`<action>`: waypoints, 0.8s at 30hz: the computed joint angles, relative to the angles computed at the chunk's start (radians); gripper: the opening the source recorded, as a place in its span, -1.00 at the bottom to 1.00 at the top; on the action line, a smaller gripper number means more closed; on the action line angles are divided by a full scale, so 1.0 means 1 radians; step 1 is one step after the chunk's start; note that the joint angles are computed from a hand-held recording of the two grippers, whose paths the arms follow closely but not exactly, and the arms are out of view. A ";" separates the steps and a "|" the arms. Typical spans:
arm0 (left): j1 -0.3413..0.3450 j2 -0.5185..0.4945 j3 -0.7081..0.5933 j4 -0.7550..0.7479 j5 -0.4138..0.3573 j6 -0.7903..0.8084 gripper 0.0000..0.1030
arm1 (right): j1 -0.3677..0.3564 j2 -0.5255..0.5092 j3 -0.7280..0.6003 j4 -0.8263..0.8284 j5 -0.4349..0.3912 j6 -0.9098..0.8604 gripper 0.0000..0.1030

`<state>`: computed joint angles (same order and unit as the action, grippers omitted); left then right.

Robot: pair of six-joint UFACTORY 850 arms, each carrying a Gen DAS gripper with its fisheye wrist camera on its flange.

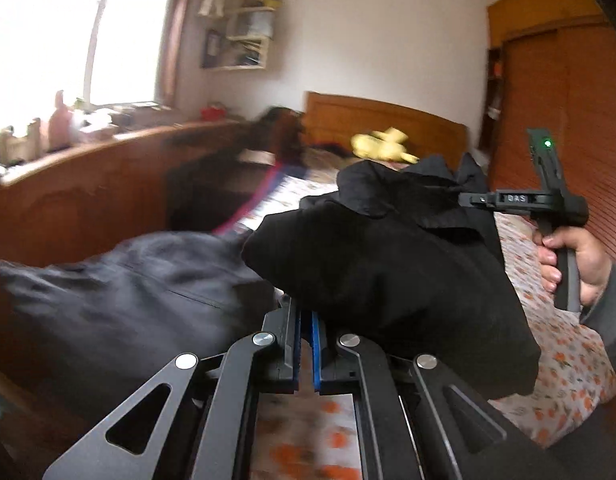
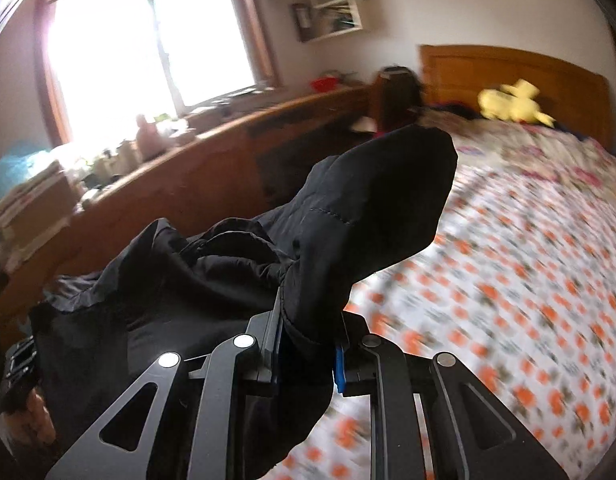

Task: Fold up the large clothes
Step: 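Lift the folded coat with both tools and carry it toward the desk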

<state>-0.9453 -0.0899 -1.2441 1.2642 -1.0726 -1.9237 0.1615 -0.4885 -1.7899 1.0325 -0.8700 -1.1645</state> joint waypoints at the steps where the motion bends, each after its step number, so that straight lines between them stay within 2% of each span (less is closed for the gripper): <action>1: 0.007 0.035 0.016 -0.016 -0.037 0.024 -0.92 | 0.030 -0.006 -0.020 -0.001 -0.001 0.019 -0.67; 7: 0.033 0.176 0.081 -0.078 -0.210 0.113 -0.92 | 0.185 -0.051 -0.118 -0.026 0.014 0.106 -0.67; 13: 0.064 0.309 0.163 -0.135 -0.315 0.143 -0.92 | 0.305 -0.121 -0.213 -0.068 0.010 0.189 -0.66; 17: 0.110 0.374 0.244 -0.211 -0.316 0.150 -0.92 | 0.365 -0.184 -0.263 -0.153 0.010 0.237 -0.56; 19: 0.136 0.385 0.293 -0.253 -0.281 0.135 -0.91 | 0.387 -0.221 -0.287 -0.250 0.000 0.293 -0.54; 21: 0.156 0.407 0.346 -0.284 -0.257 0.105 -0.91 | 0.400 -0.223 -0.245 -0.320 0.038 0.311 -0.48; 24: 0.141 0.430 0.383 -0.290 -0.254 0.063 -0.91 | 0.386 -0.207 -0.184 -0.278 0.070 0.275 -0.44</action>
